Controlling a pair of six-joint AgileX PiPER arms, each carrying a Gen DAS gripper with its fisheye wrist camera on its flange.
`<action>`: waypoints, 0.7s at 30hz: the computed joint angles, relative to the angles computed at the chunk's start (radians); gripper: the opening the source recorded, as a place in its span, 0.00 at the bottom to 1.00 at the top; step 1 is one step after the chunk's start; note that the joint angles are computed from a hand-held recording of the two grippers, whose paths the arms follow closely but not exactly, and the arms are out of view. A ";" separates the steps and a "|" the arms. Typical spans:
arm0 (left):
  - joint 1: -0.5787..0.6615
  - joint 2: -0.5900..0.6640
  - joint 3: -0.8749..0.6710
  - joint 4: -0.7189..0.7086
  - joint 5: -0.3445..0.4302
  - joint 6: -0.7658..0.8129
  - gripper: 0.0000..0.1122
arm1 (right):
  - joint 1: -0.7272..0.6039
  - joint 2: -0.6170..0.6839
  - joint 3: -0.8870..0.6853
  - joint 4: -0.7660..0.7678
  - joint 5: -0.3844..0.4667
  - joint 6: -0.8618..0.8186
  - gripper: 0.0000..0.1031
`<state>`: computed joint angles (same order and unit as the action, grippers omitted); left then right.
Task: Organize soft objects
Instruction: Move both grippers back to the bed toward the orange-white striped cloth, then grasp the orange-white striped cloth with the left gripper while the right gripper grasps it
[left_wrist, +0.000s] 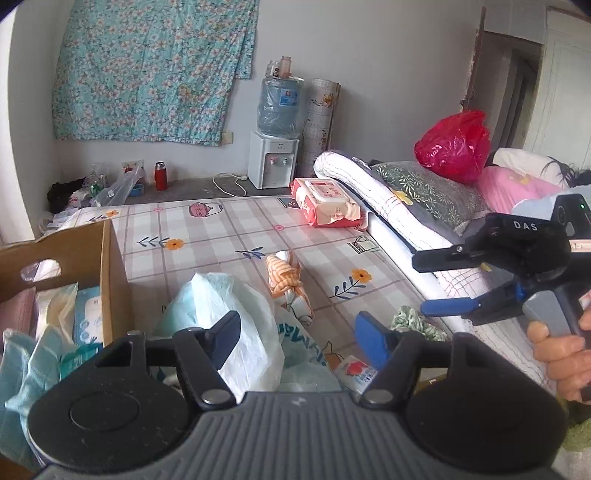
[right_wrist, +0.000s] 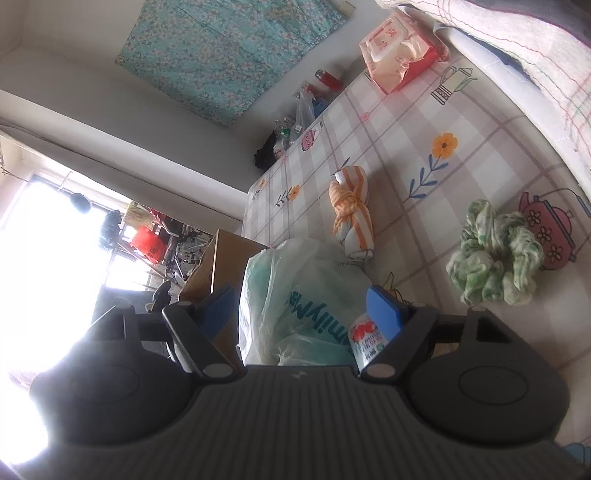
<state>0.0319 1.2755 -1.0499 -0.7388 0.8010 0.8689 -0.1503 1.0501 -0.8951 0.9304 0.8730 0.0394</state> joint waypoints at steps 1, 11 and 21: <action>-0.012 0.043 -0.044 0.015 0.015 -0.006 0.62 | 0.006 0.046 -0.028 0.016 -0.009 -0.021 0.77; -0.203 0.448 -0.452 0.334 0.014 -0.248 0.60 | 0.050 0.536 -0.348 0.043 -0.021 -0.034 0.72; -0.274 0.860 -0.997 0.497 0.337 -0.453 0.49 | 0.035 0.860 -0.581 0.095 0.028 -0.022 0.63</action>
<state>-0.2422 2.1352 -2.0465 -0.2414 1.1379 0.4159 -0.1155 1.9096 -1.4760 1.0259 0.9008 0.0179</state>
